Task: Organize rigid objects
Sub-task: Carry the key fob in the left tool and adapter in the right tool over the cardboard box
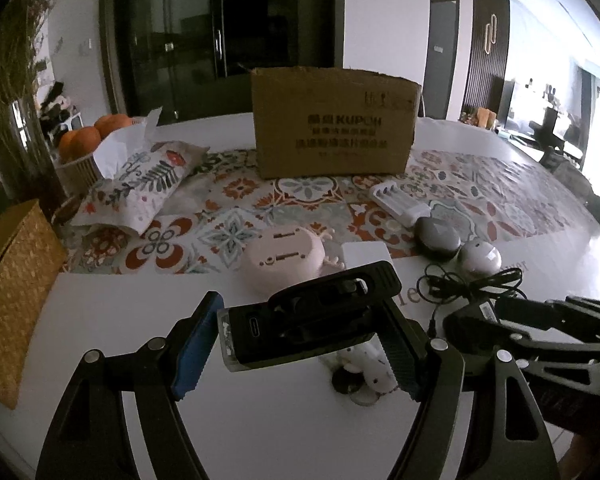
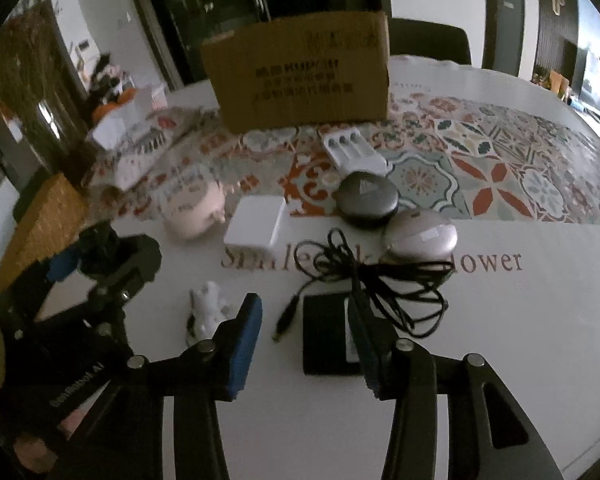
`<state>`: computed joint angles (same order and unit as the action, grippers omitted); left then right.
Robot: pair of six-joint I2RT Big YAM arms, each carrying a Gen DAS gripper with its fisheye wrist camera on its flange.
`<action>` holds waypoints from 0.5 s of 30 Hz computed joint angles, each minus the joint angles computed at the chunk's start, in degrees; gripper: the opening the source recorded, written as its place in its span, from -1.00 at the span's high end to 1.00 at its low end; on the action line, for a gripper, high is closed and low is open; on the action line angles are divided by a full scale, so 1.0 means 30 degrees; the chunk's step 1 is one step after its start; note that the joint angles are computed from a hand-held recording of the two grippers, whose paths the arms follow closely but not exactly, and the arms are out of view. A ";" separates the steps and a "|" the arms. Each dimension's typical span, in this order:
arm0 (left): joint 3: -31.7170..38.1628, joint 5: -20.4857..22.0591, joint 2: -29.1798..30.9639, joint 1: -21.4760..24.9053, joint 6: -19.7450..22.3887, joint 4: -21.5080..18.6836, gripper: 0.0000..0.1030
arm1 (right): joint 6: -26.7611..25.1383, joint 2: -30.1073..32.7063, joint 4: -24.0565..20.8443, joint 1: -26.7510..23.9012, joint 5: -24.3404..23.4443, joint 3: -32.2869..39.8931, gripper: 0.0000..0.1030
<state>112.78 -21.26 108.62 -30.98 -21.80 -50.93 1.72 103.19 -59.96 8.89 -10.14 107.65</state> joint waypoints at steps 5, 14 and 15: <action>0.0032 0.0149 0.0117 -0.0008 -0.0105 -0.0109 -0.47 | -0.0143 0.0104 -0.0302 -0.0018 0.0551 -0.0121 -0.03; 0.0163 0.0679 0.0390 0.0189 -0.0694 -0.0633 -0.47 | -0.0280 0.1094 -0.1216 -0.0005 0.0894 0.0699 -0.18; 0.0207 0.0736 0.0440 0.0219 -0.0781 -0.0740 -0.47 | -0.0316 0.1148 -0.1137 0.0009 0.0938 0.0691 -0.18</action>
